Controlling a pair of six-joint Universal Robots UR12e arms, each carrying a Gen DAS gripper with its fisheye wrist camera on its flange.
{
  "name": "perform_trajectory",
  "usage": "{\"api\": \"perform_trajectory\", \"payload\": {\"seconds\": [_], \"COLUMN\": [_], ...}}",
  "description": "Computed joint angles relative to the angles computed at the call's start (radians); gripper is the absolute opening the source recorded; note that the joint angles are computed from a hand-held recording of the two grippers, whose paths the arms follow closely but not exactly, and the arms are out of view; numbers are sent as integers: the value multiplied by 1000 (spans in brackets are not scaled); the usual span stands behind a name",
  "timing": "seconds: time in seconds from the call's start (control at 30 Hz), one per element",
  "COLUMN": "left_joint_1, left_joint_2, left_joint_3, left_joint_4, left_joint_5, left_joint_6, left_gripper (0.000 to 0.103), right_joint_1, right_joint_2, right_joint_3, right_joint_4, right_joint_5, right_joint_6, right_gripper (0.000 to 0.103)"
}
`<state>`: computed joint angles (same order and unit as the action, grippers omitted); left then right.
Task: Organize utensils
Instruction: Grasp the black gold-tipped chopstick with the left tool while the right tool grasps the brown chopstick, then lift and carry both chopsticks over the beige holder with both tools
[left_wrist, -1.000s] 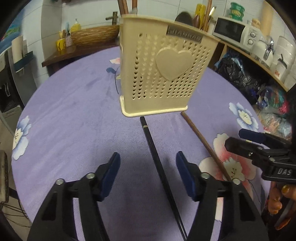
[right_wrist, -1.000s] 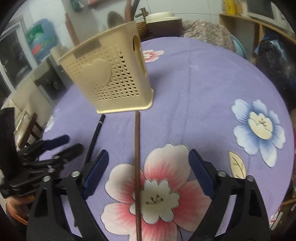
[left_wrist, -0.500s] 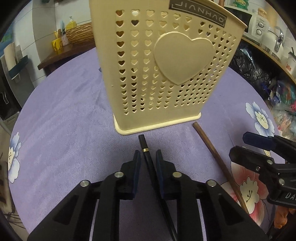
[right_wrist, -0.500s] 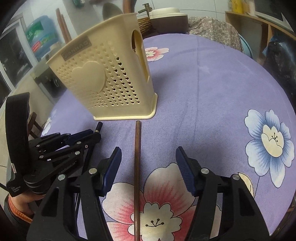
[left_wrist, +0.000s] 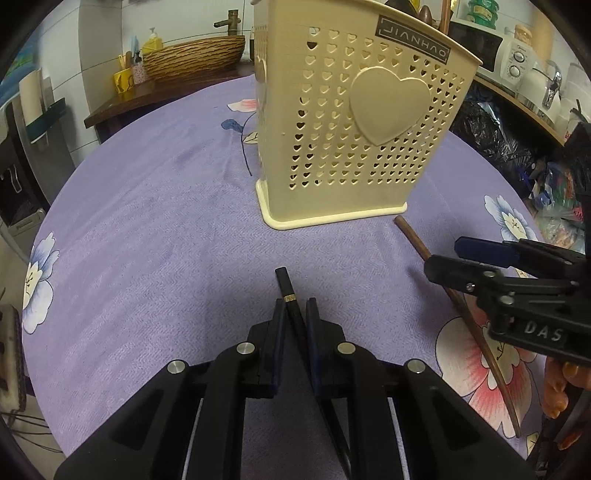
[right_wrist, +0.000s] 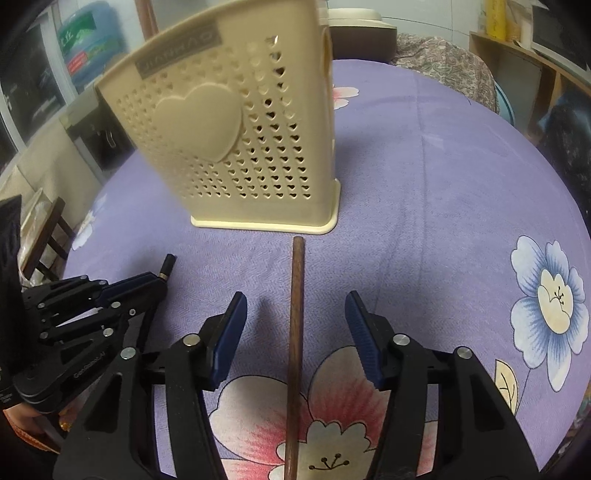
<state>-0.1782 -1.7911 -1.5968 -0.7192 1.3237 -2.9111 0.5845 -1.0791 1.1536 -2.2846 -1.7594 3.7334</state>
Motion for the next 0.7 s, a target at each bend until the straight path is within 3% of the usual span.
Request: {"api": "perform_trajectory", "payload": {"seconds": [0.53, 0.7], "left_joint_1": [-17, -17], "left_joint_2": [-12, -9], "left_joint_3": [5, -2], "left_joint_4": [39, 53], "left_joint_5": [60, 66], "left_joint_6": [29, 30], "left_gripper": [12, 11], "right_joint_1": [16, 17], "right_joint_2": [39, 35], "right_joint_3": [-68, -57], "right_joint_4": [98, 80], "right_joint_5": [-90, -81], "right_joint_6": [-70, -55], "right_gripper": [13, 8]}}
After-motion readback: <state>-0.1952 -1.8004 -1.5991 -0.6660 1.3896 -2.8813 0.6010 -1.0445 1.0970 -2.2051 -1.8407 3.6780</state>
